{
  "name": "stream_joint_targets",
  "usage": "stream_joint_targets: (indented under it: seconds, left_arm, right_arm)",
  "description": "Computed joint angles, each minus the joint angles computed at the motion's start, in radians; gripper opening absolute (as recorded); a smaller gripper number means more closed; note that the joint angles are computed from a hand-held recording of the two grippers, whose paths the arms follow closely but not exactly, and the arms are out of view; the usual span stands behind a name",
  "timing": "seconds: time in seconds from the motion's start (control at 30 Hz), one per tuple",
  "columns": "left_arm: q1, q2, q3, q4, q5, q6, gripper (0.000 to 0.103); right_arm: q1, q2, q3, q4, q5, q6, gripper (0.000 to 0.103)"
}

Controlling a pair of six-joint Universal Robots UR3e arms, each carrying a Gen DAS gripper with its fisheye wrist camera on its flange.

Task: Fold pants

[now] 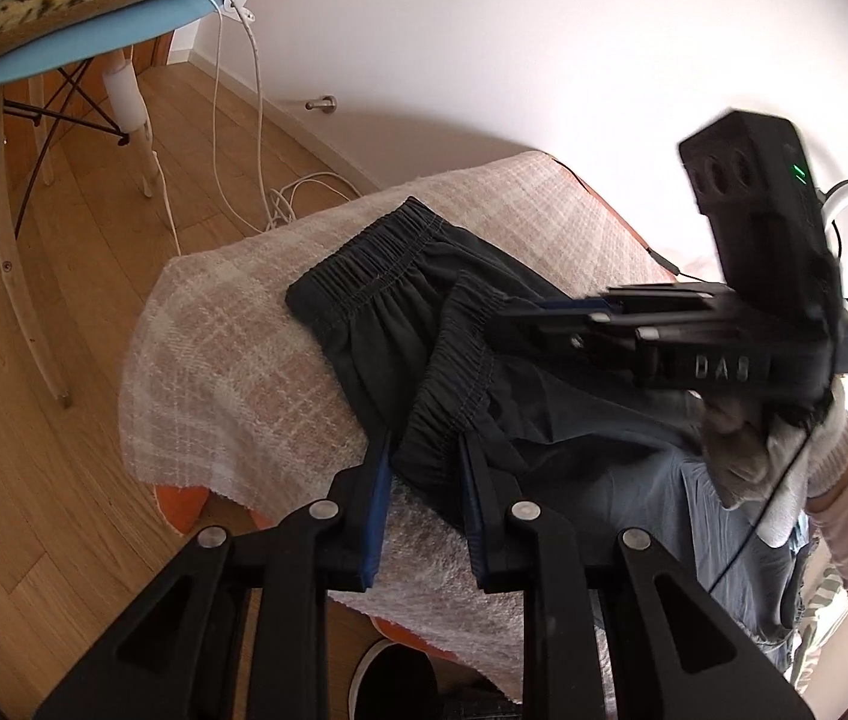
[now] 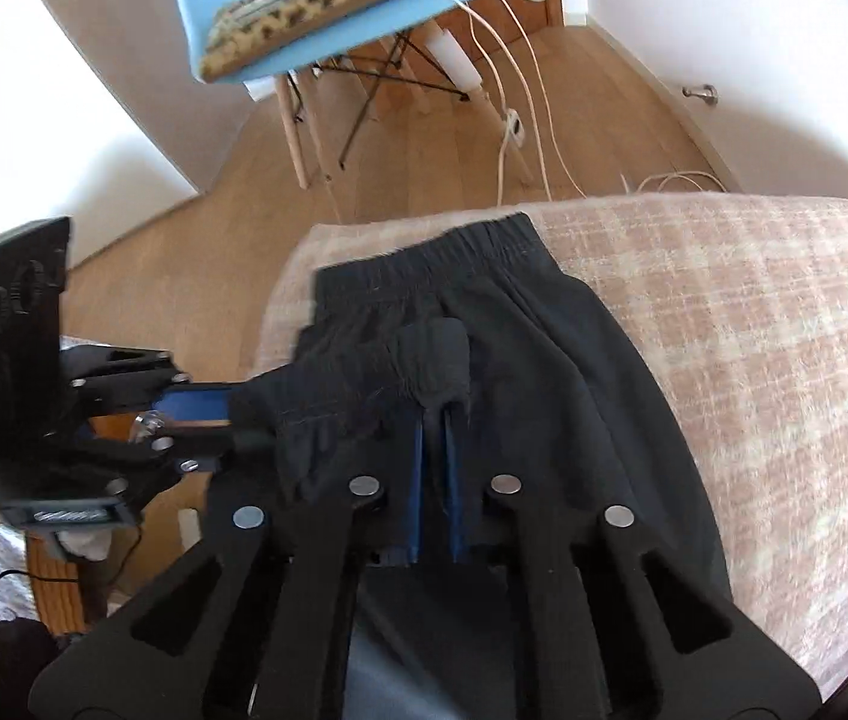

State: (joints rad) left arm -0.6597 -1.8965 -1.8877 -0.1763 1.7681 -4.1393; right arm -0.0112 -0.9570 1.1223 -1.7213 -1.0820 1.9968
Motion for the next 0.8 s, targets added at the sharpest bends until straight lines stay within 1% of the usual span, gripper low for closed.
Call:
stream_joint_targets:
  seconds: [0.1, 0.17, 0.27, 0.3, 0.33, 0.4, 0.43, 0.53, 0.63, 0.73, 0.8]
  left_arm:
    - [-0.016, 0.01, 0.014, -0.026, 0.03, 0.01, 0.017]
    - [-0.023, 0.017, 0.02, -0.035, 0.044, 0.016, 0.016]
    - [-0.016, 0.035, 0.025, -0.034, 0.052, 0.046, 0.016]
    - [-0.009, 0.042, 0.04, -0.053, 0.059, 0.061, 0.012]
    - [-0.002, 0.045, 0.049, -0.059, 0.06, 0.071, 0.01]
    - [0.013, 0.046, 0.083, -0.088, 0.065, 0.106, 0.01]
    - [0.024, 0.041, 0.102, -0.104, 0.064, 0.126, 0.009]
    - [0.075, 0.036, 0.104, -0.107, 0.025, 0.15, 0.008]
    - [0.126, 0.031, 0.096, -0.124, -0.029, 0.158, 0.008]
    - [0.136, 0.029, 0.08, -0.132, -0.045, 0.16, 0.008]
    - [0.133, 0.025, 0.072, -0.141, -0.044, 0.165, 0.008]
  right_arm:
    - [-0.027, -0.039, 0.025, -0.017, 0.052, -0.001, 0.004]
    - [-0.034, -0.035, -0.011, -0.01, 0.09, 0.028, 0.003]
    - [-0.033, -0.047, -0.006, -0.071, 0.122, 0.063, 0.003]
    - [-0.024, -0.039, -0.013, -0.104, 0.125, 0.089, 0.002]
    - [-0.014, -0.024, -0.033, -0.124, 0.124, 0.122, 0.002]
    - [0.005, 0.02, -0.093, -0.142, 0.121, 0.179, 0.002]
    - [0.018, 0.042, -0.11, -0.174, 0.114, 0.211, 0.002]
    - [0.066, 0.107, -0.167, -0.226, 0.068, 0.279, 0.002]
    - [0.088, 0.149, -0.184, -0.246, 0.027, 0.298, 0.002]
    - [0.084, 0.155, -0.165, -0.228, 0.011, 0.283, 0.002]
    - [0.076, 0.134, -0.117, -0.265, -0.007, 0.303, 0.003]
